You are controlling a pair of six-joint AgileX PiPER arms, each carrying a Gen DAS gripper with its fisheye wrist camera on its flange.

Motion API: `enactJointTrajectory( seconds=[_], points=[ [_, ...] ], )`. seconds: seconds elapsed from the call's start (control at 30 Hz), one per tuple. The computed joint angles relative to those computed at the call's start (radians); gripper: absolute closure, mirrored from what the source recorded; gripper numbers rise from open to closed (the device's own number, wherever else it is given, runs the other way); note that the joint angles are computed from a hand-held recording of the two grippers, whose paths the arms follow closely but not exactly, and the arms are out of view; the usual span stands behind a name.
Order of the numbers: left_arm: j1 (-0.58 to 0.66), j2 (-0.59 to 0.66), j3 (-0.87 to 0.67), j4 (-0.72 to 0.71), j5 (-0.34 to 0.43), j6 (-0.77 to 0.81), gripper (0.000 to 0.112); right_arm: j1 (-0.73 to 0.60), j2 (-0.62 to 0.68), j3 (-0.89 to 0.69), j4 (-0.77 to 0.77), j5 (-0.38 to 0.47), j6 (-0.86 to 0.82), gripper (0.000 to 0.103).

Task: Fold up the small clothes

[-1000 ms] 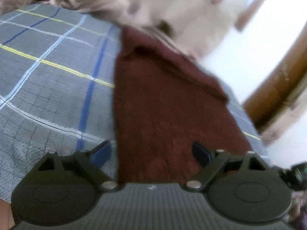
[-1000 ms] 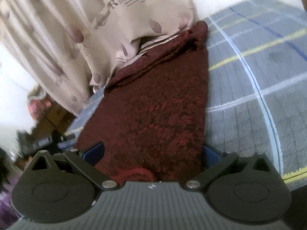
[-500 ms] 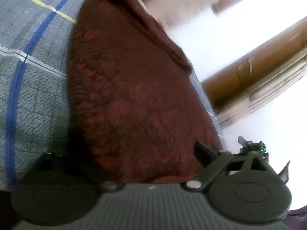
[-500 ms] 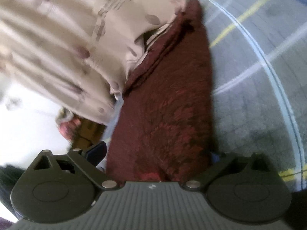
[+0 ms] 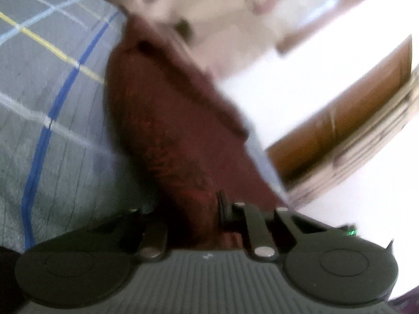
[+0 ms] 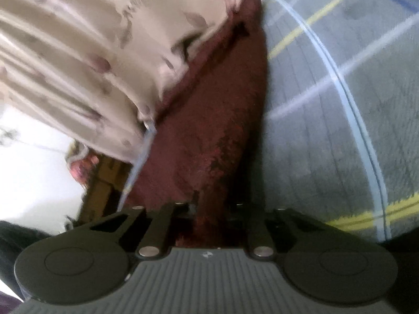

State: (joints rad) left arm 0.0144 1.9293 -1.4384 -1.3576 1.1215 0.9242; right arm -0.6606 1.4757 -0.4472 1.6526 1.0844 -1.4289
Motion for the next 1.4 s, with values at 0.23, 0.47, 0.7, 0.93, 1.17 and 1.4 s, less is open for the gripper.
enactJointTrajectory(
  seconds=[0.23,0.47,0.7,0.93,1.17,1.4],
  points=[
    [-0.017,-0.002,-0.060,0.039,0.004,-0.015,0.097,-0.034,-0.071,-0.036,0.017,0.085,0.018,0.088],
    [-0.012,0.040,-0.065,0.107,0.020,-0.037,0.096,-0.035,-0.020,-0.010,0.019,0.053,-0.012,0.088],
    [-0.036,0.018,-0.025,0.129,-0.058,0.004,0.101,-0.016,0.003,-0.010,-0.001,-0.007,-0.030,0.088],
    [-0.027,-0.067,0.040,0.039,-0.072,0.002,0.103,0.033,-0.096,0.019,0.013,-0.049,-0.010,0.090],
    [-0.006,-0.069,-0.083,-0.024,-0.033,-0.098,0.103,-0.003,-0.198,-0.059,-0.006,0.058,0.128,0.089],
    [-0.042,0.010,-0.282,-0.068,-0.094,-0.219,0.102,0.006,-0.119,-0.199,0.063,0.109,0.197,0.090]
  ],
)
